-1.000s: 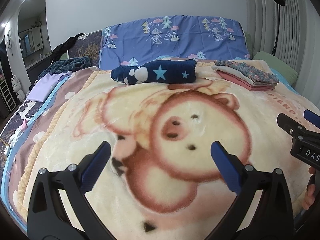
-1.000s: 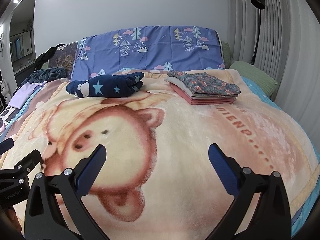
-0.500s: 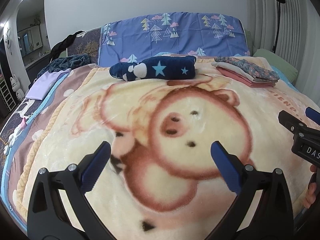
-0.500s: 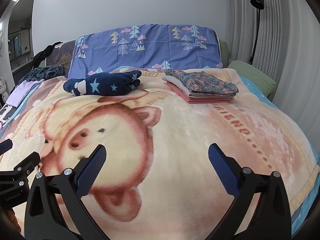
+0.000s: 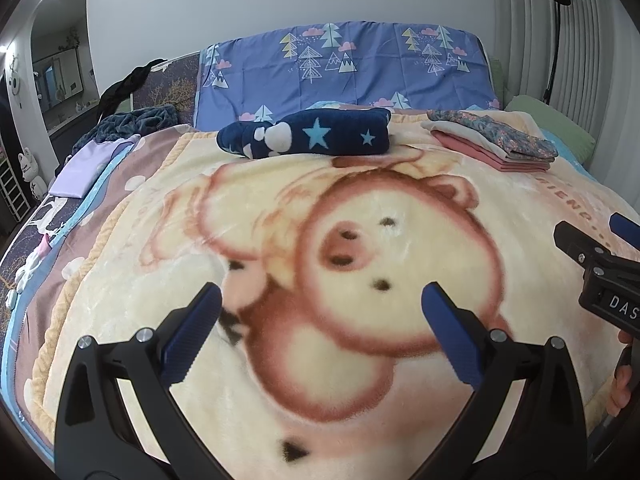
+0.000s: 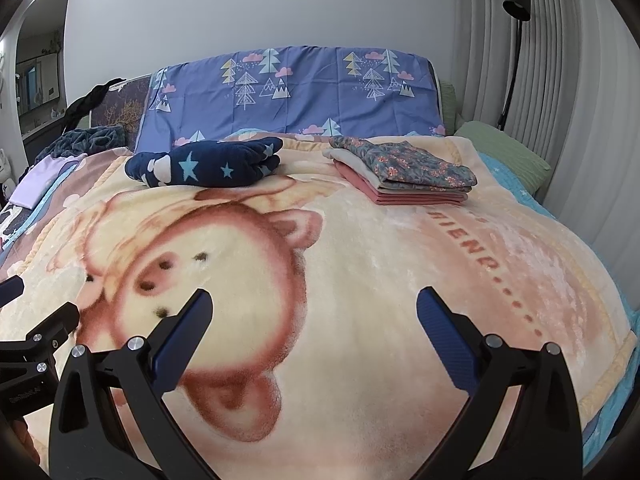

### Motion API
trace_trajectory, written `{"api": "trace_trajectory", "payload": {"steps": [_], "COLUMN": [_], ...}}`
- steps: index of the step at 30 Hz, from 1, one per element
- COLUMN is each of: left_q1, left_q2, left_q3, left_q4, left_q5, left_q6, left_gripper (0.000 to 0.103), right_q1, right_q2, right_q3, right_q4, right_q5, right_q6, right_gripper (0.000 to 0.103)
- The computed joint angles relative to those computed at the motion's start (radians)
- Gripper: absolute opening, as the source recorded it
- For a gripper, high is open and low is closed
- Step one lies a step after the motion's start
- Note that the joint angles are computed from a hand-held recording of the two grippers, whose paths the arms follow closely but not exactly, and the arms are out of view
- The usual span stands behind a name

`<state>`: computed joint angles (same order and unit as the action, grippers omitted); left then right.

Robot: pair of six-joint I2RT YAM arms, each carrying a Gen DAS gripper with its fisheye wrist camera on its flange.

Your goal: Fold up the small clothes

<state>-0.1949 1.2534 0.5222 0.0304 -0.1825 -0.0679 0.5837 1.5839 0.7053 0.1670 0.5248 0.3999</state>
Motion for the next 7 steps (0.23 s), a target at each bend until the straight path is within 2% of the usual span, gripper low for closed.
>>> {"api": "trace_trajectory", "payload": {"steps": [7], "left_q1": [0.005], "left_q2": [-0.001], "left_q3": [0.001], "left_q4": [-0.001], "left_q5": [0.006], "left_q6": [0.004], "left_gripper": [0.101], "right_q1": [0.002], "right_q2": [0.001], "right_q3": [0.003], "right_q4": [-0.003], "right_q5": [0.002], "right_q6": [0.001], "right_gripper": [0.102]}}
